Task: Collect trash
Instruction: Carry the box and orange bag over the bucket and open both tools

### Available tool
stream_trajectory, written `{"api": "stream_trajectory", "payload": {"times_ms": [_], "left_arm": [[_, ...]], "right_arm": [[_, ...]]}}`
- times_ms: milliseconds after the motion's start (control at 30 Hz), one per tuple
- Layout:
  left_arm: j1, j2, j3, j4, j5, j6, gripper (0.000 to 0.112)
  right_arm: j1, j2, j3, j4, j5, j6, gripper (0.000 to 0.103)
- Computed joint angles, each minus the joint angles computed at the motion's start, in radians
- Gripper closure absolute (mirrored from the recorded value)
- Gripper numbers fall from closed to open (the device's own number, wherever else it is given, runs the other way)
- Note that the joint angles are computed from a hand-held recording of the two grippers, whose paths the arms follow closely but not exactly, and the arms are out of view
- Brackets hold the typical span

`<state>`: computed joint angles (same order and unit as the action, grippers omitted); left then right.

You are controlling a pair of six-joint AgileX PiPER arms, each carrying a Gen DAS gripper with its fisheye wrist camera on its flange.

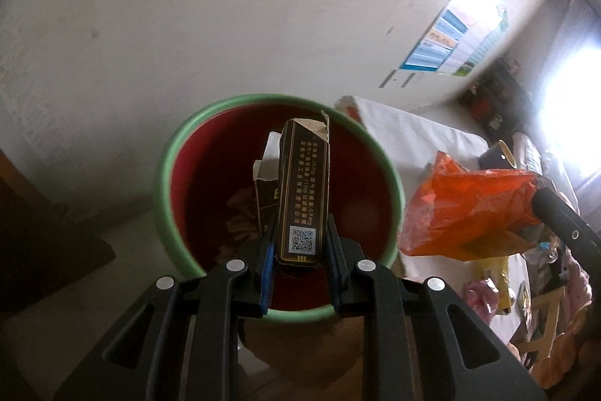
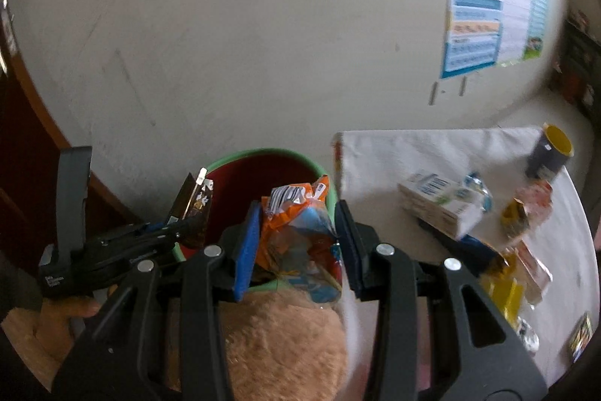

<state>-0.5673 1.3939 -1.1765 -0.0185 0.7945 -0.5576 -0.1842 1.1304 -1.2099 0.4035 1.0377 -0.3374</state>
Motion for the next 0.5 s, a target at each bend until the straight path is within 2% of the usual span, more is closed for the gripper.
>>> {"api": "stream_trajectory", "payload": {"times_ms": [133, 267, 300, 333, 367, 400, 433, 500], "left_arm": [[0.029, -0.003, 0.021, -0.016, -0.001, 0.015, 0.092], [0.048, 0.002, 0.034, -0.037, -0.011, 0.032, 0.091], [0.051, 0.007, 0.033, -0.043, -0.012, 0.035, 0.091], [0.051, 0.009, 0.034, -0.043, -0.014, 0.031, 0.087], [0.051, 0.012, 0.034, -0.046, -0.016, 0.031, 0.080], [0.054, 0.011, 0.036, -0.048, -0.019, 0.033, 0.068], [0.055, 0.005, 0.043, -0.044, -0.026, 0.028, 0.064], [0.059, 0.003, 0.047, -0.048, -0.028, 0.030, 0.064]], "right_arm": [[0.116, 0.025, -0.002, -0.060, -0.046, 0.052, 0.064], [0.162, 0.061, -0.011, -0.070, -0.062, 0.065, 0.064], [0.167, 0.065, -0.010, -0.069, -0.069, 0.065, 0.060], [0.170, 0.067, -0.010, -0.066, -0.073, 0.066, 0.057], [0.165, 0.066, -0.006, -0.056, -0.077, 0.061, 0.045], [0.156, 0.062, 0.001, -0.042, -0.084, 0.054, 0.039], [0.152, 0.060, 0.007, -0.033, -0.091, 0.053, 0.039], [0.143, 0.055, 0.013, -0.028, -0.082, 0.053, 0.039]]}}
